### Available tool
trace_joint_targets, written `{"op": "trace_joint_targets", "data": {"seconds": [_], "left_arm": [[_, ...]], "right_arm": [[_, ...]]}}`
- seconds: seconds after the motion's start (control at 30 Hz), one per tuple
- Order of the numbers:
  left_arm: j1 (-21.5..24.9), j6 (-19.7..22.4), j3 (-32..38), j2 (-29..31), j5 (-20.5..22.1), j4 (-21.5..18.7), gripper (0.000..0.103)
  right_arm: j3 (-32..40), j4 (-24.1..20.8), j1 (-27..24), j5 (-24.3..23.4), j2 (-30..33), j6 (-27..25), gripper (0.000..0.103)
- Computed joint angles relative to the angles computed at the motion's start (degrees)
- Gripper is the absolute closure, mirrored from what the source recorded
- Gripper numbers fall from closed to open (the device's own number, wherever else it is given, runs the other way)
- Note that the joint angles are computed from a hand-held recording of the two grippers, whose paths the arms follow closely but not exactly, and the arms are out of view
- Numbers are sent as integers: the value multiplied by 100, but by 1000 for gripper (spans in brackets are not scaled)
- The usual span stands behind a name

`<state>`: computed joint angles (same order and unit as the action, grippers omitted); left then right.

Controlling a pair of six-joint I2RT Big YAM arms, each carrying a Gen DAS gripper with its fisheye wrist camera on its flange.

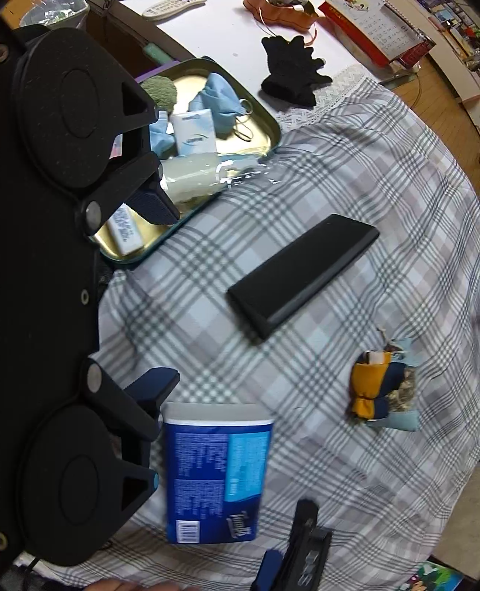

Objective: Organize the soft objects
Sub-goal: 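Move both tools toward the blue-and-yellow plush and herb sachet on the bed, then grasp the blue-and-yellow plush with the right tool and lift it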

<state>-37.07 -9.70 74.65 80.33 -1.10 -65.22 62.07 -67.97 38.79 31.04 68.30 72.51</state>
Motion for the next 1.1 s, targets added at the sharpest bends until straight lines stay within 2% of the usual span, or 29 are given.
{"op": "trace_joint_targets", "data": {"seconds": [0.27, 0.4, 0.5, 0.67, 0.77, 0.8, 0.87, 0.93, 1.03, 1.1], "left_arm": [[263, 182, 139, 305, 294, 33, 22], [404, 228, 146, 408, 367, 62, 22], [485, 286, 124, 421, 330, 152, 22], [636, 291, 209, 518, 393, 182, 22], [686, 278, 253, 571, 393, 187, 22], [692, 266, 270, 588, 384, 180, 22], [699, 258, 309, 627, 368, 171, 22], [678, 238, 344, 661, 314, 178, 22], [616, 196, 401, 696, 253, 163, 22], [577, 176, 425, 698, 258, 140, 22]], "right_arm": [[699, 825, -668, -472, 1180, -1075, 12], [1221, 1050, -850, -571, 1922, -1403, 10], [1589, 1112, -969, -536, 2408, -1527, 3], [2117, 1015, -1171, -666, 3090, -1602, 2], [2387, 747, -1211, -486, 3428, -1547, 3], [2457, 611, -1200, -385, 3510, -1515, 4], [2474, 394, -1217, -304, 3556, -1514, 26], [2186, 688, -1257, -392, 3350, -1618, 31], [1811, 1020, -1320, -503, 3035, -1692, 30], [1712, 1050, -1343, -478, 2946, -1665, 20]]}}
